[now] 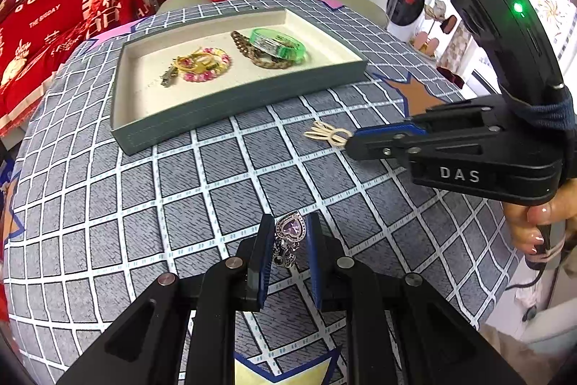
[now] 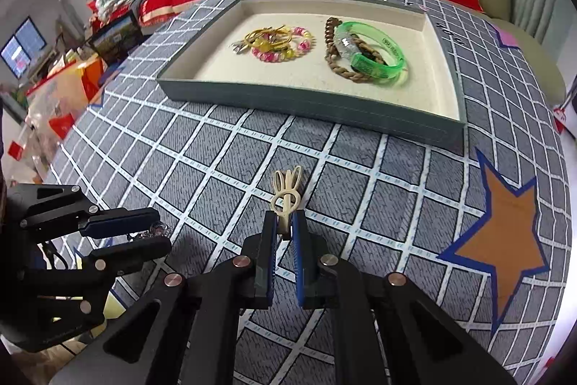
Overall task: Organize jewelry
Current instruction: 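Carry the ring pendant with the left tool while the right tool carries the bunny clip to the tray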
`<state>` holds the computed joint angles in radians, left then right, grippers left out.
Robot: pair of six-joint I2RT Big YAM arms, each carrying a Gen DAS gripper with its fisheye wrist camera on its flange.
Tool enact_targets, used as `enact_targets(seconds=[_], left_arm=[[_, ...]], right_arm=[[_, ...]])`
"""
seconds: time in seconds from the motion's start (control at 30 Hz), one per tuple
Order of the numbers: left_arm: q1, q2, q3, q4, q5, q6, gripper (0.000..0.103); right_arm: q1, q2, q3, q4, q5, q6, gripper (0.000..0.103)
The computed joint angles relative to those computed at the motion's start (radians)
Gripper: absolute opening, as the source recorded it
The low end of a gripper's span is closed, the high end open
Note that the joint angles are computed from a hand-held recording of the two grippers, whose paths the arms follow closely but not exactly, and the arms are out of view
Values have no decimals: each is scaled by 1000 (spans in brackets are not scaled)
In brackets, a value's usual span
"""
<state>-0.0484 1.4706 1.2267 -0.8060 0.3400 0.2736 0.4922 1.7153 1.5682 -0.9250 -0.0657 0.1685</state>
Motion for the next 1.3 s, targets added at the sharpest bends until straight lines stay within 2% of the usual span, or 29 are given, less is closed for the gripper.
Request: enact_targets(seconds=[0.33, 0.7, 1.0, 1.3], left_arm=[[10, 2, 30, 5, -22, -64, 30], [20, -8, 65, 28, -44, -102, 30], [32, 14, 138, 38, -42, -136, 30], [53, 76, 268, 38, -54, -170, 30]], right_arm=[[-15, -29, -12, 15, -11, 37, 9], [-36, -78, -6, 35, -5, 85, 9], [-62, -76, 46, 26, -20, 113, 9], [-89, -20, 165, 8, -31, 137, 9]])
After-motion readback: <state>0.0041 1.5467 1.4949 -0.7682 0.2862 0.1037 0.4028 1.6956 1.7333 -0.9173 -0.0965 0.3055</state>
